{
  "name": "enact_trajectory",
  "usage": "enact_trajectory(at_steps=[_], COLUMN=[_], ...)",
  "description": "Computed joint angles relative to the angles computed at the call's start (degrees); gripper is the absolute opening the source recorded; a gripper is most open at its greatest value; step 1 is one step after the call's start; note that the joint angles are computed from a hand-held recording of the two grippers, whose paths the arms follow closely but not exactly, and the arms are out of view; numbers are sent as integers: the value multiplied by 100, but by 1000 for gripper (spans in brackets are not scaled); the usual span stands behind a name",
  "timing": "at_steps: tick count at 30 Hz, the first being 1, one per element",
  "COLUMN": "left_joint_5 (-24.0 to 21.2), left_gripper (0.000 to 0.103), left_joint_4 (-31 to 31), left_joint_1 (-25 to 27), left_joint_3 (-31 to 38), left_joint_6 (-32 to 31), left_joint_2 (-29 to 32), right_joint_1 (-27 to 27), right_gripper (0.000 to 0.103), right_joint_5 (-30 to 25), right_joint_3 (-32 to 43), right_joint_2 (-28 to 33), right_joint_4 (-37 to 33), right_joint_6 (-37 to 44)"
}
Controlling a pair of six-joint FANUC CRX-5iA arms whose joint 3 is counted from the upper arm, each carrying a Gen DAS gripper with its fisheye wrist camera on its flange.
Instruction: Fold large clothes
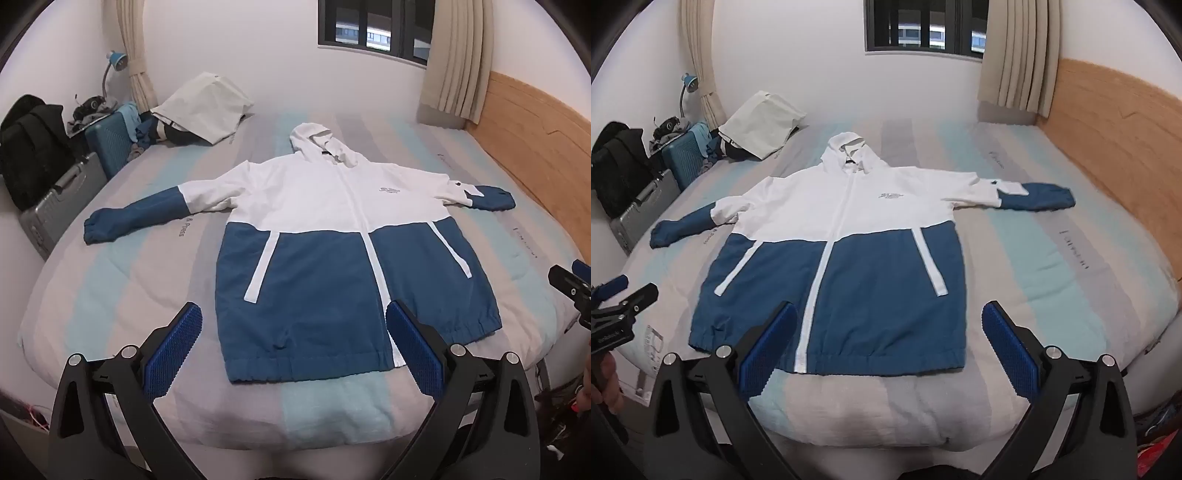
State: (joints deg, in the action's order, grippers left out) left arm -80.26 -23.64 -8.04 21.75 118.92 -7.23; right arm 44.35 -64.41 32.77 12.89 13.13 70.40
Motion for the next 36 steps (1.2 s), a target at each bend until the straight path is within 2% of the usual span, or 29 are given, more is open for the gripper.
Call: enact_trajectory(at_steps=[20,36], left_joint_5=[65,154], left_gripper=[97,97], left_joint_4=[-94,-1], left_joint_1=[-110,-29], left_joint_3=[-90,-130], left_joint_6=[118,196], left_joint_2=[-48,-34], right_joint_1=[10,-17], right_gripper=[96,96], right_joint_5=[241,257], right_joint_3=[-432,-351], right_joint_2=[-152,-113], right_joint_4=[143,94], right_joint_6=[-66,53])
